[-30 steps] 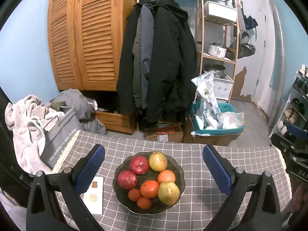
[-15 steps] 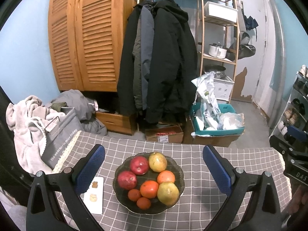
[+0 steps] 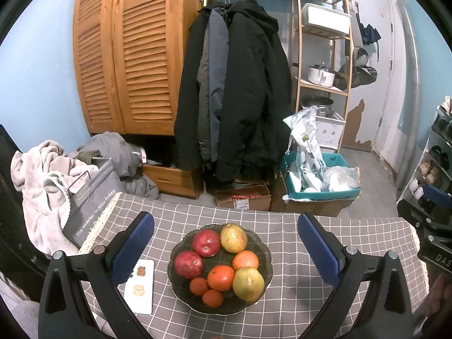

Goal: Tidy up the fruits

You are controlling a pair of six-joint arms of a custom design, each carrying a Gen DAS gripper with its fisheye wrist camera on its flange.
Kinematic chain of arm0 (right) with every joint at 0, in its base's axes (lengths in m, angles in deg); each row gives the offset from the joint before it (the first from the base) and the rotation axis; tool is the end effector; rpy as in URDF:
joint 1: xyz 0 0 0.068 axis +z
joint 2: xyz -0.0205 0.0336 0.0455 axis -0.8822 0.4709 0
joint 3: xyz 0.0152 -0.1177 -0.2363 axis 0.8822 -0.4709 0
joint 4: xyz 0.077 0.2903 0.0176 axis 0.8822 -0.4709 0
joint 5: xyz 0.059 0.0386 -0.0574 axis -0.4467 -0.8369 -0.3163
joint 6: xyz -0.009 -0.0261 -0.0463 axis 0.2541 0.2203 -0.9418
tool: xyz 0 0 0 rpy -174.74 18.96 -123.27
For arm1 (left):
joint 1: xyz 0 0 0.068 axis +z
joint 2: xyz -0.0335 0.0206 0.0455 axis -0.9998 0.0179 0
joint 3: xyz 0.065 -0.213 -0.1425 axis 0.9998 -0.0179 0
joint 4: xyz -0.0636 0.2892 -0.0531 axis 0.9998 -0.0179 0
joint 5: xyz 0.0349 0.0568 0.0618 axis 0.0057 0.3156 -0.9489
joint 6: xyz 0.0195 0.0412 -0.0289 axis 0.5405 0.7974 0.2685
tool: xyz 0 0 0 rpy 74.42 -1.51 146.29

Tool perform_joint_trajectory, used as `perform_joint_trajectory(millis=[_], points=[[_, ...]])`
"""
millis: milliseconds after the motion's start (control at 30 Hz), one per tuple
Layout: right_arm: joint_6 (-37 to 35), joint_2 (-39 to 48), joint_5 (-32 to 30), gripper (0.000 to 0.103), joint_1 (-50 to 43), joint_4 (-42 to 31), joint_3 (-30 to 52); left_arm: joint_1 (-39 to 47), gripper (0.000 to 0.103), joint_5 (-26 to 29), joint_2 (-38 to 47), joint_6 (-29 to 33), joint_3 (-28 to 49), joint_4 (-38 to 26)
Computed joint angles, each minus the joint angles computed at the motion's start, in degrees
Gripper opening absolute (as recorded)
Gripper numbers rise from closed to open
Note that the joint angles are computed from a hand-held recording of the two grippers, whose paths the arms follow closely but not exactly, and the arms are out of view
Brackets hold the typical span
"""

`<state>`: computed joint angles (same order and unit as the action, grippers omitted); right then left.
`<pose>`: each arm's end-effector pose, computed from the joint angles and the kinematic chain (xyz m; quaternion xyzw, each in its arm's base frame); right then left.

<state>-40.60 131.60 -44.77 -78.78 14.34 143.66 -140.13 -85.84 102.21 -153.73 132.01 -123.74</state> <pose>0.2568 -0.0552 0.3486 -0.2648 0.8425 0.1092 0.4562 0.1639 -0.1576 0.3558 -0.2168 0.8584 0.1158 0.4502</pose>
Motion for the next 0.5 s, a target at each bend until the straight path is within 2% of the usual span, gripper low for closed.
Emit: perform_joint_trajectory(millis=[500], points=[[-0.03,-0.19,0.05,0.085,-0.02,0.05,-0.20,0.05,0.102,0.05,-0.25,0.31,-0.36,0.26]])
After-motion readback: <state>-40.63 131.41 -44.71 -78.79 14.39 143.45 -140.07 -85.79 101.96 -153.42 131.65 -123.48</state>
